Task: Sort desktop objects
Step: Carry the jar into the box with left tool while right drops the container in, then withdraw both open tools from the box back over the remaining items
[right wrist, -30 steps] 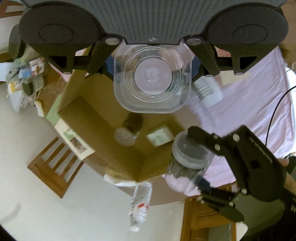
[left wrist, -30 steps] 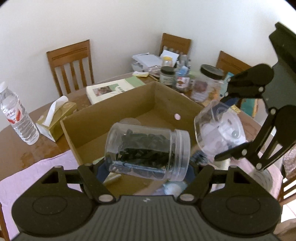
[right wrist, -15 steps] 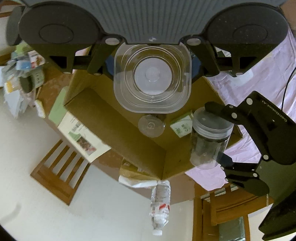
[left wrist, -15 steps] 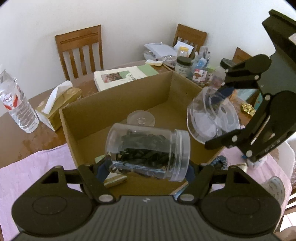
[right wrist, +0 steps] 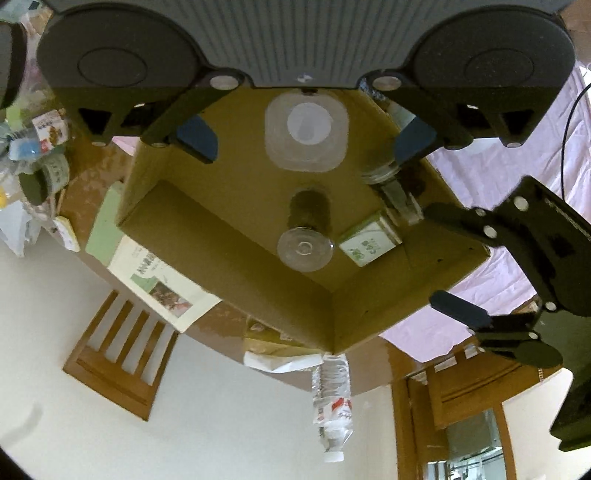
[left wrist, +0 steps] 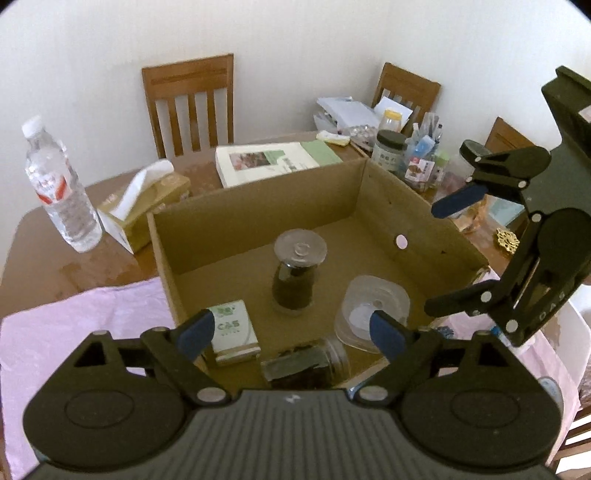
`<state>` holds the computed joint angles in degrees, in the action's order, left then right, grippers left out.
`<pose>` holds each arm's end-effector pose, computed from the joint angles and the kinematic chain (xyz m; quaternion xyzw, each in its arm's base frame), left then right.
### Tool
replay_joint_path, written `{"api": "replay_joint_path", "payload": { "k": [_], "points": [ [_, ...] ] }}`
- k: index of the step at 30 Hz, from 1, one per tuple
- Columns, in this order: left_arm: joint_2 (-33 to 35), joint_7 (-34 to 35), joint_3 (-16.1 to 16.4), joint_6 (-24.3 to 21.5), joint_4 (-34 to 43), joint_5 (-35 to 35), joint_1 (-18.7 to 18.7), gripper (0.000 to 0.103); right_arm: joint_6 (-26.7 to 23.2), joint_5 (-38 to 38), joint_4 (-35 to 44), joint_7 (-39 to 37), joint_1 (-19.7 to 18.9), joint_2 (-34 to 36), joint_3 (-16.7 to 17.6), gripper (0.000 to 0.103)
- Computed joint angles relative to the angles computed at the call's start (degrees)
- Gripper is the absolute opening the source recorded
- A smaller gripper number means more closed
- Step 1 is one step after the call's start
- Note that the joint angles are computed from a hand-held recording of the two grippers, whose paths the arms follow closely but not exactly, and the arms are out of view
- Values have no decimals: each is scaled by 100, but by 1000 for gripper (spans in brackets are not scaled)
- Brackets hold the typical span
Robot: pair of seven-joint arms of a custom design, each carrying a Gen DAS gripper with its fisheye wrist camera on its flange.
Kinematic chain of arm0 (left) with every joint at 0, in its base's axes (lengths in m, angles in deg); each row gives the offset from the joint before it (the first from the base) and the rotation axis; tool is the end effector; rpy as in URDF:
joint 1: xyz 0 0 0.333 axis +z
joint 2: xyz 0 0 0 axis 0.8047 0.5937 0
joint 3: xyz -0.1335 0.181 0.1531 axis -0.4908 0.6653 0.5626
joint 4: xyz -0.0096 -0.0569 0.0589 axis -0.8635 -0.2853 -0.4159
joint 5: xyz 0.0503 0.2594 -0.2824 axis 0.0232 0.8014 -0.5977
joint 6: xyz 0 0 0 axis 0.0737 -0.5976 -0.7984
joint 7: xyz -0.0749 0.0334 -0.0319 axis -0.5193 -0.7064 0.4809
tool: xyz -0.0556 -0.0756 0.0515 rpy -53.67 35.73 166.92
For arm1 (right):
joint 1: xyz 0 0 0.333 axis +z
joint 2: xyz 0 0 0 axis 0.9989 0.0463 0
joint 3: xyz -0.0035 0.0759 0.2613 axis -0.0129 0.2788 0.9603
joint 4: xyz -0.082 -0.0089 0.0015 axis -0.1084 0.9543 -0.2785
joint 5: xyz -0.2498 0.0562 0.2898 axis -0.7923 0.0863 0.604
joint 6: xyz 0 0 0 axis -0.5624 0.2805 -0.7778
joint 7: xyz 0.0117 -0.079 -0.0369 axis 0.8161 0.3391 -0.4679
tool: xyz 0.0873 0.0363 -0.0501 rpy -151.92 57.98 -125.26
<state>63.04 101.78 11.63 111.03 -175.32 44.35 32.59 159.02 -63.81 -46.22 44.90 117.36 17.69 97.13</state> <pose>0.4978 -0.3969 0.5592 -0.2678 0.8939 -0.3505 0.0800 0.4623 0.3949 0.5792 -0.8798 0.3755 -0.1656 0.2398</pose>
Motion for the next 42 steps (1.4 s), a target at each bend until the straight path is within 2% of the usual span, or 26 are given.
{"api": "replay_joint_path", "payload": {
  "k": [10,20,25,29,35,42],
  "points": [
    [-700,448,93,-126,-646,-310,-1,92,476,-30,-1228,564,-56,-1081,118,103],
    [-1652,1895,464,-391,-1668,-1373,-154,94,314,-864,-2132,2231,-73,-2045,663,103],
    [-2032,2481,670,-591,-2173,-1764,-230,94,130,-943,-2425,2862,65,-2311,872,103],
    [-2211,2605,713,-796,-2442,-1693,-217,94,-154,-1053,-2486,3239,208,-2356,1057,103],
    [-2507,2648,735,-726,-2968,-1615,-291,94,-342,-1228,-2572,3754,471,-2363,1244,103],
    [-2693,2368,609,-280,-3485,-1311,-444,94,-346,-1394,-2822,4104,688,-2372,1327,103]
  ]
}}
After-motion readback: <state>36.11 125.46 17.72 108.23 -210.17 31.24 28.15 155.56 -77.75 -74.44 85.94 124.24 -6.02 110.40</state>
